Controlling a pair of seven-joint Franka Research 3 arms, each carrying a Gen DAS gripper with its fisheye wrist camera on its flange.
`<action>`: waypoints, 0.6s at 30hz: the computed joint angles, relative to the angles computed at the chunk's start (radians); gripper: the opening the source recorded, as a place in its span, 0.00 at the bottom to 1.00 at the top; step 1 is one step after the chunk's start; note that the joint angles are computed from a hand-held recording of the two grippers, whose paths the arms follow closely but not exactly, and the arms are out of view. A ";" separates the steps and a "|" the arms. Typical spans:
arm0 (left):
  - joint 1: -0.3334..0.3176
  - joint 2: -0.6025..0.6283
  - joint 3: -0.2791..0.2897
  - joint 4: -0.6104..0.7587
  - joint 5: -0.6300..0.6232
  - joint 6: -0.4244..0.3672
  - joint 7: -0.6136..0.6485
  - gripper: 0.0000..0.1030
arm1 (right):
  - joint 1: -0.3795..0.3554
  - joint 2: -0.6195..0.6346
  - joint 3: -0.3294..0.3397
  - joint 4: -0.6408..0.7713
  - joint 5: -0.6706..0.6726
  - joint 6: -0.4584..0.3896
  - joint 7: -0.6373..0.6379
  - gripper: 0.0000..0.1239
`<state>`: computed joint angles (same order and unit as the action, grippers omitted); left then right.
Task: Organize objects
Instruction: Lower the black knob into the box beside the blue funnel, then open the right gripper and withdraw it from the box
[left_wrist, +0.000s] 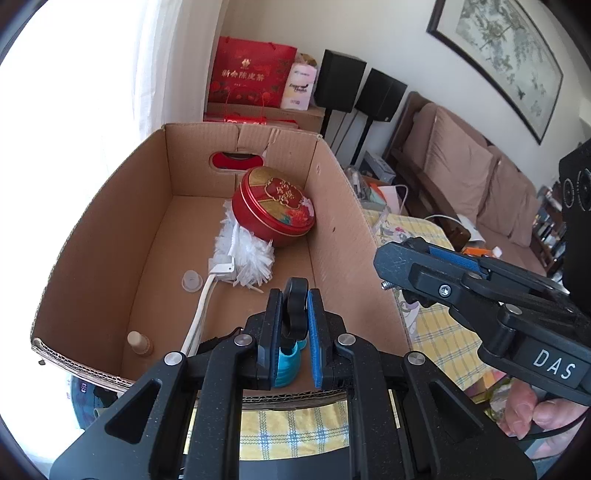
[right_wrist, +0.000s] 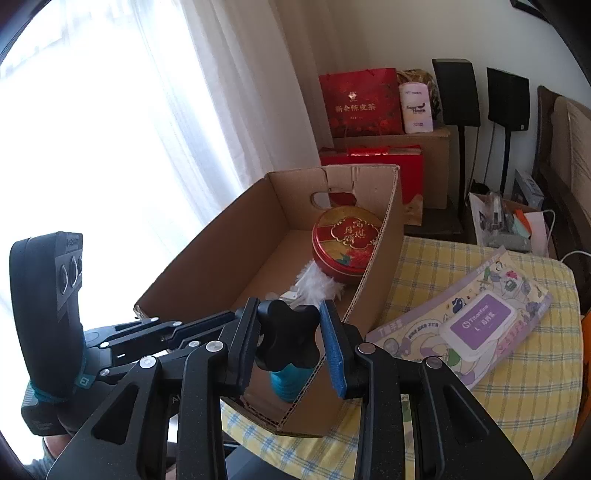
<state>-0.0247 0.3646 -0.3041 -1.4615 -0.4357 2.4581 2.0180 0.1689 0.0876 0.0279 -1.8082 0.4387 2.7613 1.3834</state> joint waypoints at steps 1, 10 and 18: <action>0.000 0.003 0.000 0.002 0.001 -0.004 -0.001 0.12 | -0.001 0.005 0.001 0.005 0.006 -0.006 -0.004 0.26; 0.012 0.029 -0.002 0.030 -0.012 -0.038 -0.016 0.20 | 0.000 0.034 0.005 0.023 0.013 -0.024 -0.008 0.26; 0.020 -0.009 0.012 -0.015 -0.023 0.034 -0.039 0.47 | 0.001 0.034 0.006 0.019 0.006 -0.031 -0.016 0.26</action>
